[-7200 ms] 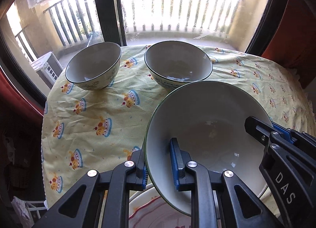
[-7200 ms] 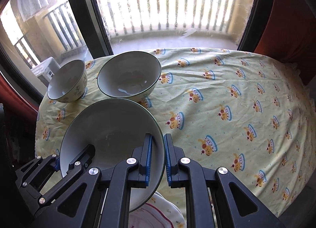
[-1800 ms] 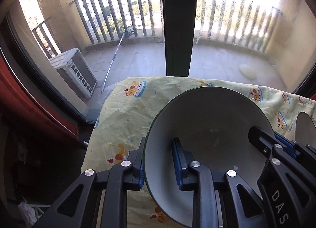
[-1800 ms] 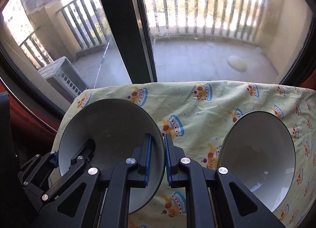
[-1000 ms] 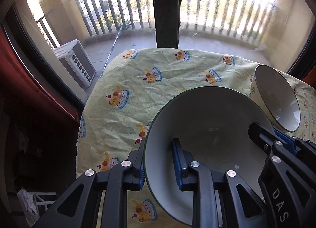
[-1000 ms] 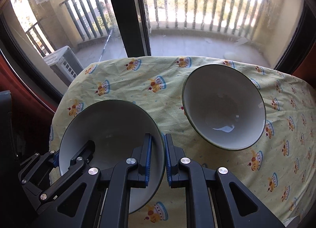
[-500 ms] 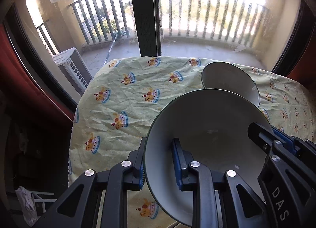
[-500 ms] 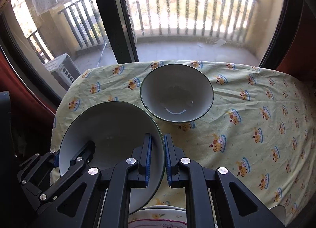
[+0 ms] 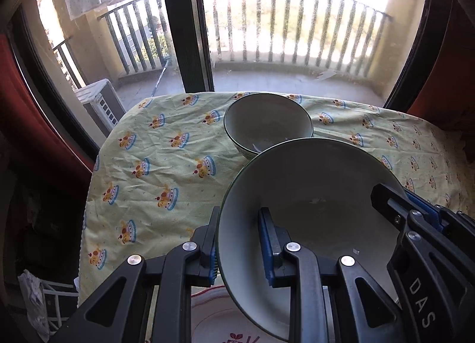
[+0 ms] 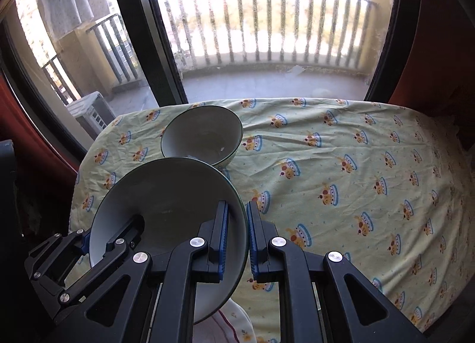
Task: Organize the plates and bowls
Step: 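Lift and carry the second bowl toward the first bowl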
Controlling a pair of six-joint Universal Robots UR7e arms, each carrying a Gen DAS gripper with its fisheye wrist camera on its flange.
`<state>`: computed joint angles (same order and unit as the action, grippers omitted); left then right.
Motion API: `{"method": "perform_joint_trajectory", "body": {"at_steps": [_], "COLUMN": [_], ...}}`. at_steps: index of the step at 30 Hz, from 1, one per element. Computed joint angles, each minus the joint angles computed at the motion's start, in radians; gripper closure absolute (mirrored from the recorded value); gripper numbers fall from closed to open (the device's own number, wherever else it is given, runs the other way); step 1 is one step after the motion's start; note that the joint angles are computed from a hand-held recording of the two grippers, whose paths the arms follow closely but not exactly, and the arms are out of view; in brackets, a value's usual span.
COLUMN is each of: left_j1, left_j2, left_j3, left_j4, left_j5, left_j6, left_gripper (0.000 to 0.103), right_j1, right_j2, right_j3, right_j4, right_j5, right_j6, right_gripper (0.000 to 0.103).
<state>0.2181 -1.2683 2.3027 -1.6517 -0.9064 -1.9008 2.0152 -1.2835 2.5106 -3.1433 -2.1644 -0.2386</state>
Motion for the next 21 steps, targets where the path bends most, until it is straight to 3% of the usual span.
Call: {"method": "perform_joint_trajectory", "body": {"at_steps": [10, 21], "left_j1": [-0.045, -0.112], "left_j2": [0.179, 0.305], "left_j3": [-0.114, -0.184], "left_j4": [-0.054, -0.078], "left_j5": [-0.016, -0.055], "left_j6": [-0.03, -0.078], "left_gripper": [0.081, 0.081], "right_j1": [-0.121, -0.266], "right_j2": [-0.245, -0.508], "right_j3": [0.052, 0.102], "right_j4": [0.104, 0.26], "right_j5": [0.044, 0.132], "right_j6": [-0.13, -0.279], "right_gripper": [0.087, 0.088]}}
